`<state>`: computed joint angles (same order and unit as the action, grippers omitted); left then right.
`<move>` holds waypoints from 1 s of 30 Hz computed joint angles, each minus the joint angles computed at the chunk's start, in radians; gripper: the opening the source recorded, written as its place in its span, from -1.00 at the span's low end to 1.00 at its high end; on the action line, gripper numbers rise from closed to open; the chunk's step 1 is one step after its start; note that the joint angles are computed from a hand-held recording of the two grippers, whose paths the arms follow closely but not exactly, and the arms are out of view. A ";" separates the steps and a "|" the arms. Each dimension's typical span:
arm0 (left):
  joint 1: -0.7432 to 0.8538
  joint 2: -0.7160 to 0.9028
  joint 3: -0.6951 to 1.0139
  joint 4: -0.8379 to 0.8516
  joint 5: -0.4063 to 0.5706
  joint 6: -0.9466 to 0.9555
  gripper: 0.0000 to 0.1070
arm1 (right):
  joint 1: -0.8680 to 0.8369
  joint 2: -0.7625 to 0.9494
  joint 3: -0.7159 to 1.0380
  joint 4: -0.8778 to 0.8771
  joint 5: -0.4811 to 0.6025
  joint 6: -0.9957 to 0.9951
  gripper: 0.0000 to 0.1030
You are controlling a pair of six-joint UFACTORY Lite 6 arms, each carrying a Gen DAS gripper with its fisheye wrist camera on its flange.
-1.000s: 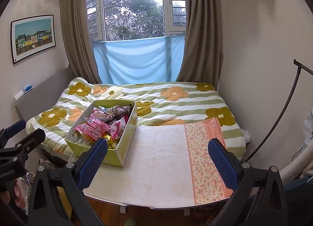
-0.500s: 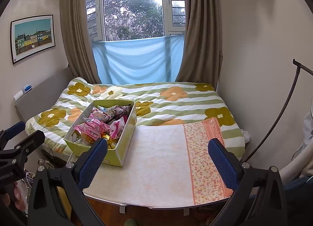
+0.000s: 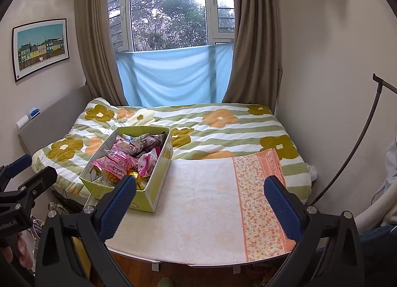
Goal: Organize snacks
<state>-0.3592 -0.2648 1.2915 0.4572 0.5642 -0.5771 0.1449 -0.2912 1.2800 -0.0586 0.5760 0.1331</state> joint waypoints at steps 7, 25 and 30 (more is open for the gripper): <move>0.021 0.000 -0.008 -0.036 -0.014 0.032 0.92 | -0.009 0.010 0.006 0.010 -0.003 -0.011 0.98; 0.064 0.001 -0.027 -0.041 -0.056 0.022 0.92 | -0.005 0.043 0.024 0.012 -0.011 0.006 0.98; 0.113 0.020 -0.038 -0.138 -0.088 0.101 0.92 | 0.007 0.060 0.035 0.006 -0.009 0.025 0.98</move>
